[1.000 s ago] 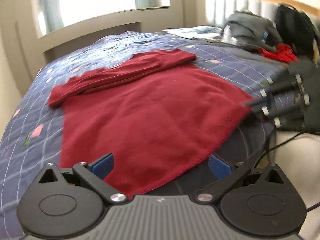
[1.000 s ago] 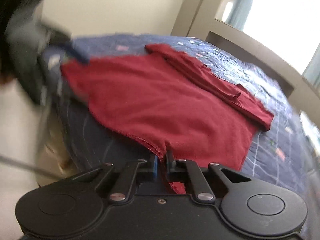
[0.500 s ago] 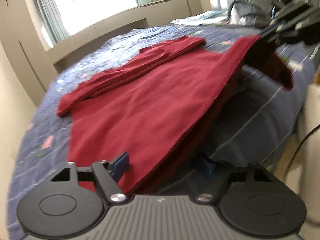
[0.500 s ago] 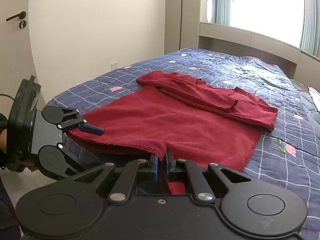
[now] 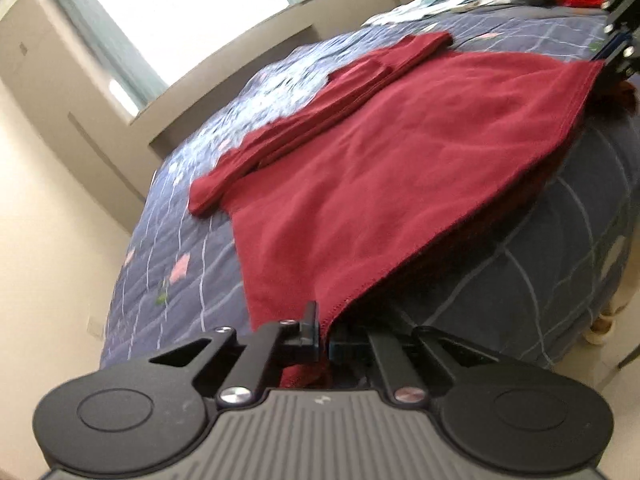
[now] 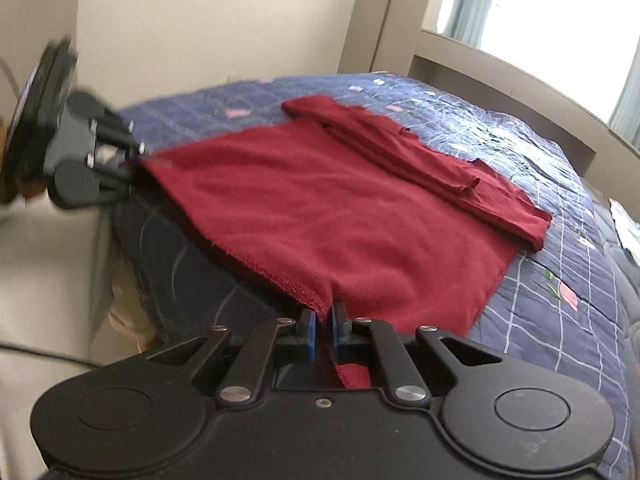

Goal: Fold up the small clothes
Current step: 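Lift the hem with the right tool while the left tool grasps the other hem corner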

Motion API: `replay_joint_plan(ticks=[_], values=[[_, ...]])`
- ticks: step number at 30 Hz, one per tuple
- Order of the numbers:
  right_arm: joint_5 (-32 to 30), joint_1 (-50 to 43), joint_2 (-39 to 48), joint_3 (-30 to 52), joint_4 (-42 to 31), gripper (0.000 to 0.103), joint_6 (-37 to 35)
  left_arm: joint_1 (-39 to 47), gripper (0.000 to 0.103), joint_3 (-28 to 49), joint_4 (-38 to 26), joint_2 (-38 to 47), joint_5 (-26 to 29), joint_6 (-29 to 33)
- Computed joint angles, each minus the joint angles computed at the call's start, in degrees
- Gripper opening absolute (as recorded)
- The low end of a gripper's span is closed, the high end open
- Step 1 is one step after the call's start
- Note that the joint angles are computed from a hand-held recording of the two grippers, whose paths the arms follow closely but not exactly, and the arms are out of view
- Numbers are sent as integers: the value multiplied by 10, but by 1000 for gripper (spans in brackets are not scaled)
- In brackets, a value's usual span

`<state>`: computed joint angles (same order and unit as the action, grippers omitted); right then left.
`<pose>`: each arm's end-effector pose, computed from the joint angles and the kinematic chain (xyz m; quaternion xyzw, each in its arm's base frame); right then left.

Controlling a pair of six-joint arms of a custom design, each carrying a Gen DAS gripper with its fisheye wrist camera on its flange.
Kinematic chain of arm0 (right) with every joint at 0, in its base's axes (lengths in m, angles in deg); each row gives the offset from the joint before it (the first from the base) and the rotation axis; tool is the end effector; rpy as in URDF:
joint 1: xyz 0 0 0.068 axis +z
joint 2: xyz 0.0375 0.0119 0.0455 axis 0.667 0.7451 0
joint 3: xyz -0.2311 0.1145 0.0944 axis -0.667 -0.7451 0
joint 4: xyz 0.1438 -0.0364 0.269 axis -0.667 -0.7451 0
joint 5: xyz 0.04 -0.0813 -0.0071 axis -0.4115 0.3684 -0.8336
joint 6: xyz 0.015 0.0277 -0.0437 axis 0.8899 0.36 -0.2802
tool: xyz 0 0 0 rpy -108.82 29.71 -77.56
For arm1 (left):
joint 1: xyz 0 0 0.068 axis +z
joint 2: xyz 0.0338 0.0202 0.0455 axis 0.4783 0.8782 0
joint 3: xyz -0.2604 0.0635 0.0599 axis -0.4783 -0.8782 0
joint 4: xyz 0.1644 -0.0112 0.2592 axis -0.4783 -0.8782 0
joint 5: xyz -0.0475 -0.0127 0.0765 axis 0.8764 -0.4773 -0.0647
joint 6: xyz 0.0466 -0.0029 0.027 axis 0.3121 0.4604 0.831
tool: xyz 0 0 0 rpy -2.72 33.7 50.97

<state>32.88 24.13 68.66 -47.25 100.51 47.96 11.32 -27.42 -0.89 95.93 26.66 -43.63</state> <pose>0.2635 -0.0674 0.0639 -0.2607 0.8769 0.0218 0.4032 0.3135 -0.0928 0.0302 0.3755 0.8150 0.1237 0.4236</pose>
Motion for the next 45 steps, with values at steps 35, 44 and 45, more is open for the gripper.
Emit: replay_joint_plan(ticks=[35, 44, 45], values=[[-118, -78, -7, 384, -550, 6, -166, 128, 4, 386, -617, -101, 268, -1], [-44, -25, 213, 632, -473, 7, -108, 84, 4, 785, -720, 196, 203, -56], [-38, -21, 244, 663, -471, 7, -98, 82, 4, 840, -741, 238, 200, -60]])
